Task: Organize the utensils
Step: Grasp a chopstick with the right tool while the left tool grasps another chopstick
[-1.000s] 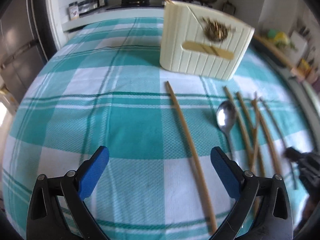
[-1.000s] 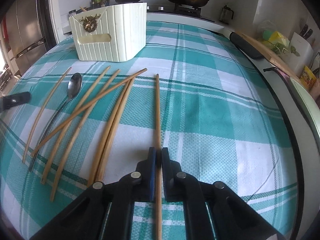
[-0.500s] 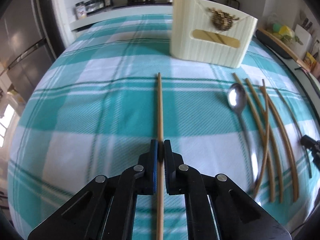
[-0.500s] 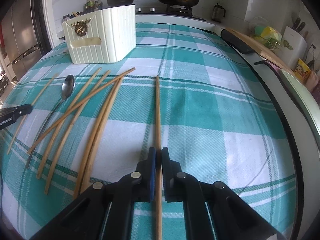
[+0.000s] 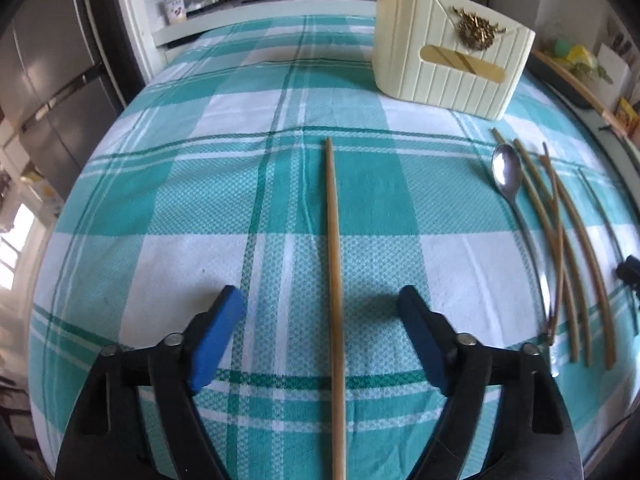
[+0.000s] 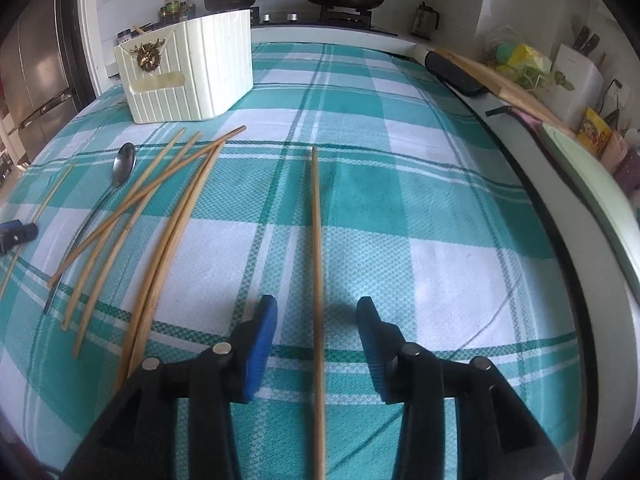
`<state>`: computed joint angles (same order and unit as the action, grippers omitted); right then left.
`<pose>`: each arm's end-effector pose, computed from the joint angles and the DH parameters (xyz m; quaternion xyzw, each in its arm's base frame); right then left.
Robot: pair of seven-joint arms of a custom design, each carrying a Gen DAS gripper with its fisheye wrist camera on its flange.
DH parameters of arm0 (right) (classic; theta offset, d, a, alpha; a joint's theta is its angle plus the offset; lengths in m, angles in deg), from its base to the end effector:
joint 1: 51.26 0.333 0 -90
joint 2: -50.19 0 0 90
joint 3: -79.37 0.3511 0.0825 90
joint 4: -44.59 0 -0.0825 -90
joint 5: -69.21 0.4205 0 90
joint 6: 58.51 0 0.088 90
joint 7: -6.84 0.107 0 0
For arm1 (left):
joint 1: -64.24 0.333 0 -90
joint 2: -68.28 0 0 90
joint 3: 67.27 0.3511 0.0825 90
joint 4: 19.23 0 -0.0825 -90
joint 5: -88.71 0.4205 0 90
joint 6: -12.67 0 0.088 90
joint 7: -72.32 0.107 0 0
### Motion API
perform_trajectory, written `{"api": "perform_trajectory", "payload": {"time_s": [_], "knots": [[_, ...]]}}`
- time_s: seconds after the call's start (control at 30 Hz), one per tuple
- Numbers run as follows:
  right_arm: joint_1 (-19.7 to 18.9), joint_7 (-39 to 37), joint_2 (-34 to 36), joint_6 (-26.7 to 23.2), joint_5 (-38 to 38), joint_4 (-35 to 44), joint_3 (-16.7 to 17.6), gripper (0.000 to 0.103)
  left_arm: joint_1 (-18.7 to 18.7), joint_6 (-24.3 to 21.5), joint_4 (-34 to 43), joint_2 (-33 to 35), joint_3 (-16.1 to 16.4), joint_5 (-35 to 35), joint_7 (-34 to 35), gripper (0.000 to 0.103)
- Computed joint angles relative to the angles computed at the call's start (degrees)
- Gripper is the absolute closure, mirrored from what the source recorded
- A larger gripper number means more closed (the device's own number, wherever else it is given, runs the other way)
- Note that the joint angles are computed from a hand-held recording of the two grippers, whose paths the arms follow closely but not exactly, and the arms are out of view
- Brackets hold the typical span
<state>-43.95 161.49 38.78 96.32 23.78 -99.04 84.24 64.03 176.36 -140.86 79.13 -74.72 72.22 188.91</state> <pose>0.4776 0.1282 0.3988 -0.5852 0.7548 -0.2560 0.1493 0.6387 -0.0674 0.3922 -0.5564 0.7825 -0.2253 0.1654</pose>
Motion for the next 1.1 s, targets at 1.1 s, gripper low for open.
{"api": "perform_trajectory", "payload": {"time_s": [1.1], "knots": [[2.86, -40.39, 7.45, -6.04, 33.94, 10.23, -5.26, 0.061, 0.07, -19.64, 19.27, 9.98, 1.00, 3.90, 5.37, 0.025]]}}
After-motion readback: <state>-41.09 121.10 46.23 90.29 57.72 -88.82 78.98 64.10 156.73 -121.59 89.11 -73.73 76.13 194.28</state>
